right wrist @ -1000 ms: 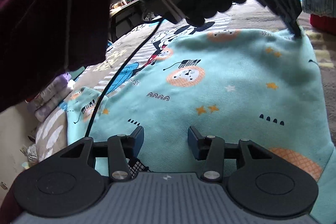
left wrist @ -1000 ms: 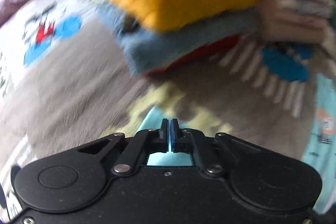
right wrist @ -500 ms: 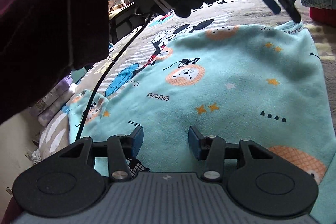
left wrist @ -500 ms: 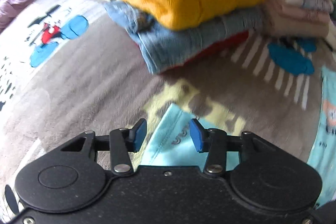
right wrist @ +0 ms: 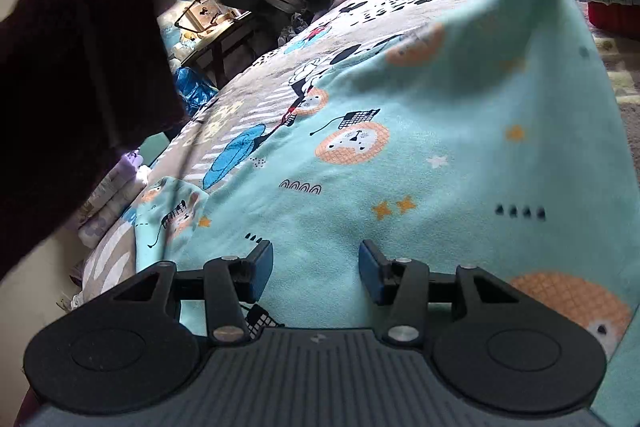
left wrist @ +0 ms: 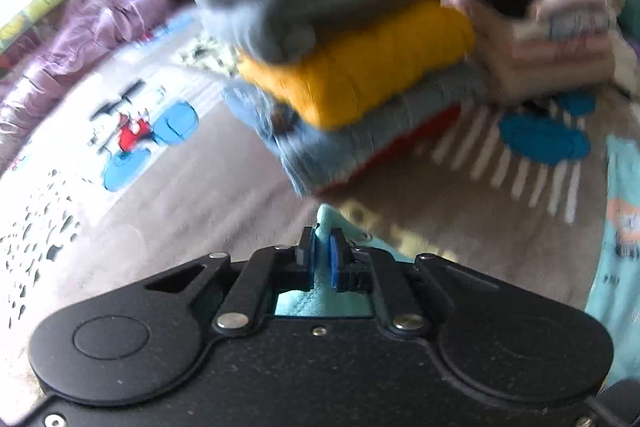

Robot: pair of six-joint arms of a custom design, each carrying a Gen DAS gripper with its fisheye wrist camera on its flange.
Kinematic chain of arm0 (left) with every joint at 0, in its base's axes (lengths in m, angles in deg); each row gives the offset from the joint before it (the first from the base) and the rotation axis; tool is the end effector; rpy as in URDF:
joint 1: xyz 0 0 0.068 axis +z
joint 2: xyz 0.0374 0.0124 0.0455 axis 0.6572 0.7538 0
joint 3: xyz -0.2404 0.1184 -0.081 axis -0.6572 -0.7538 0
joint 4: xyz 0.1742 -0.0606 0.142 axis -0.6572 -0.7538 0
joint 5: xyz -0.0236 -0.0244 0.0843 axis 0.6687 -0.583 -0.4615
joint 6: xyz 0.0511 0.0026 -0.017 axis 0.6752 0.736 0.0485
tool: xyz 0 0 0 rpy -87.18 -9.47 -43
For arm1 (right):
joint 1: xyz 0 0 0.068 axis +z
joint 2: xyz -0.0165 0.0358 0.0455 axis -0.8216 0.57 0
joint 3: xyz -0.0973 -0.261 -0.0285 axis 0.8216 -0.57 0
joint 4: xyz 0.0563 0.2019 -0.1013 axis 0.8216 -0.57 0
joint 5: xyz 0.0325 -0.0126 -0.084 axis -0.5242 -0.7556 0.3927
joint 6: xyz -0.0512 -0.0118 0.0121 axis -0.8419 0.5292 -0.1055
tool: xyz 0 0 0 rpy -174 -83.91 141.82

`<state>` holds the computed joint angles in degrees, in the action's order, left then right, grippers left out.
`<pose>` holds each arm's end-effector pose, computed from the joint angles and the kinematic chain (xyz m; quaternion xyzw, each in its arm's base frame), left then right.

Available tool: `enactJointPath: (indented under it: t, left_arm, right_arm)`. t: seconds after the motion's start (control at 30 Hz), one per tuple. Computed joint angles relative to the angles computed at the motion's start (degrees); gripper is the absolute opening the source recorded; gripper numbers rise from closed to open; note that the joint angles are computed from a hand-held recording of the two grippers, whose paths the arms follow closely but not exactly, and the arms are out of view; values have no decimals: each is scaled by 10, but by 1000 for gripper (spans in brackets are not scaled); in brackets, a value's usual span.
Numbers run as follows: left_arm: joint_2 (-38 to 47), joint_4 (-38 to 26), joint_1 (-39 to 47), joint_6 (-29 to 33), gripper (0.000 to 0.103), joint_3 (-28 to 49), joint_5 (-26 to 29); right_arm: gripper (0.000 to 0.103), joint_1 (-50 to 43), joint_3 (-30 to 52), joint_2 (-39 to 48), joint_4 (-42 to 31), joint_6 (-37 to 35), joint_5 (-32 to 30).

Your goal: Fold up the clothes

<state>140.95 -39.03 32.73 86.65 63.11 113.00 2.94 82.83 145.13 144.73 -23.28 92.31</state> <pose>0.4002 -0.0745 0.1161 0.5102 0.7775 -0.0963 0.3549 0.1741 0.2702 0.0131 -0.0682 0.8646 0.3418 0.3620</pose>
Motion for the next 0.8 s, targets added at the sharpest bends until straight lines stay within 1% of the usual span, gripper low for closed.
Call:
enactJointPath:
  t: [0.03, 0.07, 0.1, 0.13, 0.17, 0.2, 0.23, 0.27, 0.37, 0.43, 0.57, 0.63, 0.7, 0.73, 0.8]
  left_arm:
    - [0, 27, -10, -1, 5, -13, -19]
    - [7, 33, -20, -3, 5, -11, -33]
    - [16, 27, -29, -5, 7, 1, -44]
    - [26, 39, -38, -7, 9, 4, -59]
    - [34, 71, -44, -12, 10, 0, -70]
    - [34, 89, -42, -24, 10, -1, -73]
    - [41, 91, -39, -51, 10, 13, -75]
    - [44, 85, -31, -71, 10, 24, -65]
    - [33, 82, 3, -89, 10, 21, -42]
    - [24, 77, 23, -79, 10, 8, -41]
    - [11, 35, 57, -43, 10, -14, -30]
    - [22, 3, 64, -24, 10, -12, -16]
    - [46, -14, 55, -14, 10, -9, -9]
    - [65, -12, 42, -15, 10, -4, -19]
    - [95, 45, 18, -64, 10, 4, -46]
  right_arm:
    - [49, 1, 1, 0, -2, 0, 2]
    - [49, 3, 3, 0, -5, -2, 5]
    - [49, 4, 5, 0, -7, -3, 6]
    - [49, 4, 6, 0, -8, -4, 7]
    - [49, 4, 7, 0, -9, -5, 7]
    - [49, 5, 8, 0, -10, -6, 7]
    - [49, 5, 8, 1, -11, -6, 7]
    - [49, 4, 9, 1, -11, -6, 7]
    - [49, 5, 9, 3, -8, -6, 7]
    - [49, 5, 9, 2, -9, -5, 7]
    - [49, 6, 6, -8, -20, -4, 7]
    - [50, 9, 7, -9, -24, -6, 10]
    - [51, 11, 8, -11, -28, -7, 13]
    - [52, 12, 9, -11, -30, -8, 14]
    - [53, 14, 10, -11, -32, -12, 16]
